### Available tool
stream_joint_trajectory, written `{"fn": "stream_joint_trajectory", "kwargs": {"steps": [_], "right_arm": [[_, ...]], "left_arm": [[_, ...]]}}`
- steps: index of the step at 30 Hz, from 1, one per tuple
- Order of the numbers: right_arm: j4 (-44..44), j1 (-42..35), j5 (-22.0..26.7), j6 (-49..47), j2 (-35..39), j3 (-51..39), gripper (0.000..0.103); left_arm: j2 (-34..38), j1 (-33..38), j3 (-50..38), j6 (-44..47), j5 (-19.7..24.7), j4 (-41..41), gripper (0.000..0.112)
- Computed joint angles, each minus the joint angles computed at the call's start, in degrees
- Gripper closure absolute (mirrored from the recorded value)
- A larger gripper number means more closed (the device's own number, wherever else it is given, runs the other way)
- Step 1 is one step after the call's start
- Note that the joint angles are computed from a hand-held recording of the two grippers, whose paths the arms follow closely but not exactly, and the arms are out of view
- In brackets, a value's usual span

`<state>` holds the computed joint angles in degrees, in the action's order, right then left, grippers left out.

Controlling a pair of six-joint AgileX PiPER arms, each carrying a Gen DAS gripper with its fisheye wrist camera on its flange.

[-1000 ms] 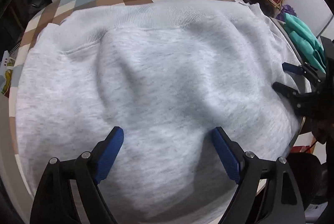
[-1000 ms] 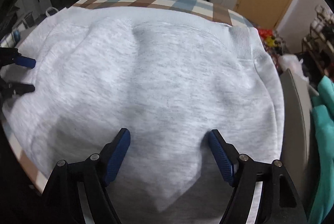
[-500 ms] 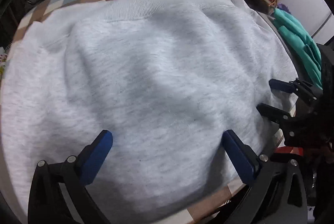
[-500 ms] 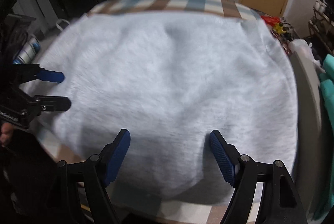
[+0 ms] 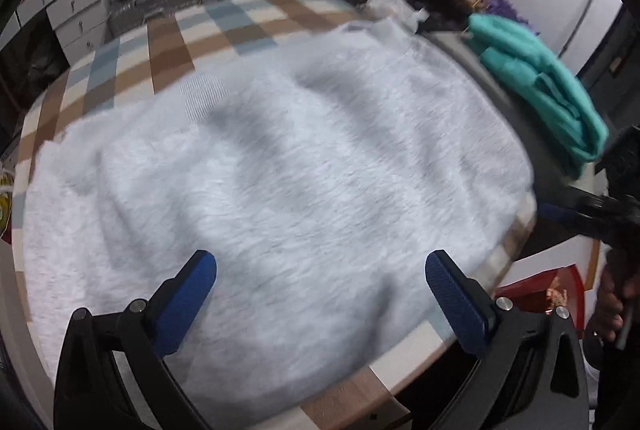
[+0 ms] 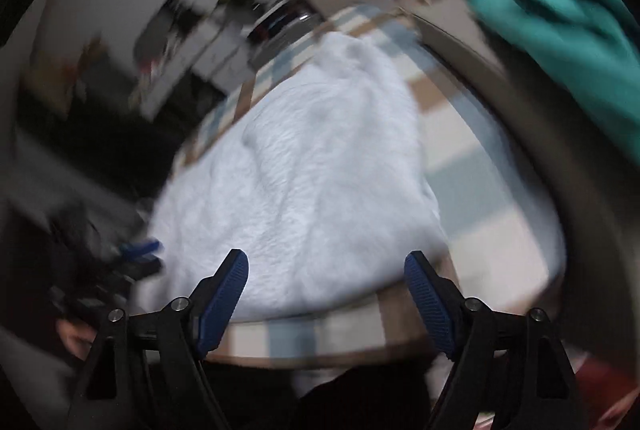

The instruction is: Fold large clothes

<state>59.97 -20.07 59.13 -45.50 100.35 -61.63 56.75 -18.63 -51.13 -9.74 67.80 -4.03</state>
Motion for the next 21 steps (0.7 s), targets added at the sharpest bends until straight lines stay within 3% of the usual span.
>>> {"fn": "stream_joint_trajectory", "kwargs": {"steps": [2,3,6,9,14,19,21], "right_arm": [[5.06,-2.66,3.55,-2.93,3.09,2.49,0.021],[5.92,-2.79,4.19,-3.36,3.82,3.34,0.021],[9.52,-1.25,2.76,-3.54,6.95,3.83,0.021],[11.37,1.97,1.26,-2.48,8.74,3.05,0.021],[15.79,8.68,-6.49,-0.65,8.04,1.71,0.021],[5.95,17.36,-17.89,8.89,7.75,-3.73,0.021],[1.90,18.71,-19.85,12.97,7.99,-4.64,0.021]], "left_arm": [[-0.91,1.98,2.27,0.37,-0.14,-1.72,0.010],[-1.31,1.45,3.92,-0.98,-2.63,-0.67,0.010],[-0.97,0.03,3.96,-2.21,-3.72,0.83,0.010],[-1.70,5.41,4.91,3.53,-3.75,-2.97,0.010],[-1.64,5.05,5.51,2.79,-4.62,-2.54,0.010],[-1.91,6.31,5.89,3.81,-5.01,-4.05,0.010],[-1.71,6.54,5.76,3.85,-4.83,-4.20,0.010]]}}
